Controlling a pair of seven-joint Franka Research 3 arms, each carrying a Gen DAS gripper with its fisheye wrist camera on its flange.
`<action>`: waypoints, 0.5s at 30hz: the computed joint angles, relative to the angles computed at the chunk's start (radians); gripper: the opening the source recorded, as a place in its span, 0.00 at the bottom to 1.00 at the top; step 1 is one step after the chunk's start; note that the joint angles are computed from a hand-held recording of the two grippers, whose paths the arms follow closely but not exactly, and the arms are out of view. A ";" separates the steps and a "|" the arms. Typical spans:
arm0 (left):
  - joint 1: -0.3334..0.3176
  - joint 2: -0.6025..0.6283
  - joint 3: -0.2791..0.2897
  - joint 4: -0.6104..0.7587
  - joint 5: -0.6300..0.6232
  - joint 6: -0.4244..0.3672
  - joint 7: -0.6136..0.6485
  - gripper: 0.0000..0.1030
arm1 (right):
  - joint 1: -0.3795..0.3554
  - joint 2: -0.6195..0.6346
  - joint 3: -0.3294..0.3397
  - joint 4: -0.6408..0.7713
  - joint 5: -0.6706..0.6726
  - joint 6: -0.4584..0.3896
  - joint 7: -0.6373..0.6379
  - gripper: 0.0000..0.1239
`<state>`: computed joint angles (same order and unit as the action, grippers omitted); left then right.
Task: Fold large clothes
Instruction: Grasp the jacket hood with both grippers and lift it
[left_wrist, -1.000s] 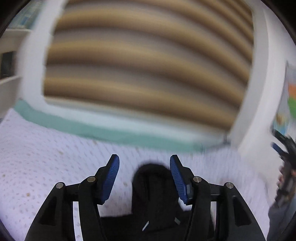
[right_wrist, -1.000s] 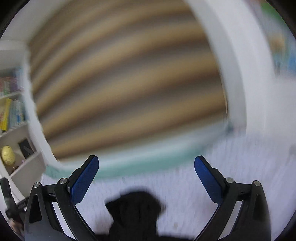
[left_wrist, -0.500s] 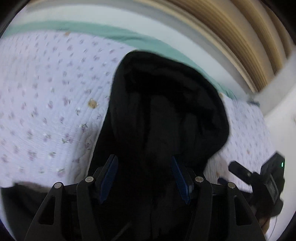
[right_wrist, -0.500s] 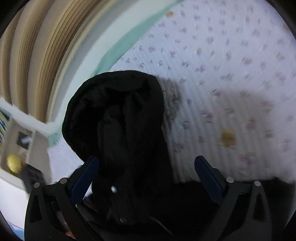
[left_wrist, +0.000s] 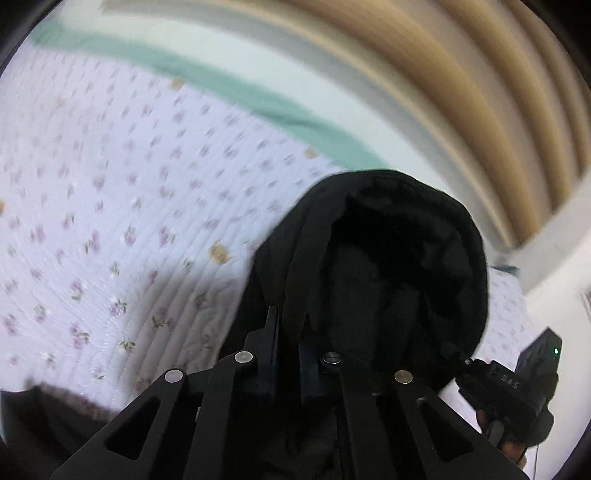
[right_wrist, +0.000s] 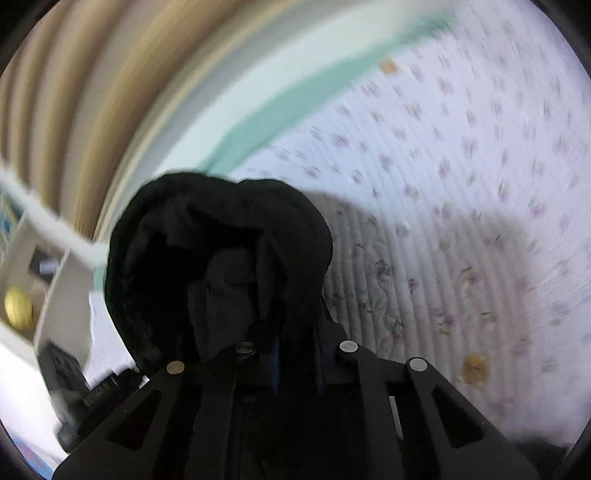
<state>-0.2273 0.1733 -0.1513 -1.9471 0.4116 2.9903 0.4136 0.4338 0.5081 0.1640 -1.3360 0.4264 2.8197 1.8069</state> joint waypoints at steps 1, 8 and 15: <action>0.008 -0.026 -0.011 -0.022 -0.010 0.017 0.025 0.07 | -0.002 -0.055 0.005 -0.068 -0.007 0.028 -0.037 0.13; -0.017 -0.304 -0.041 -0.300 -0.194 0.029 0.217 0.07 | -0.075 -0.402 0.118 -0.490 0.267 0.106 -0.325 0.08; -0.132 -0.502 -0.009 -0.459 -0.442 -0.294 0.384 0.35 | 0.019 -0.591 0.050 -0.735 -0.164 -0.121 0.002 0.37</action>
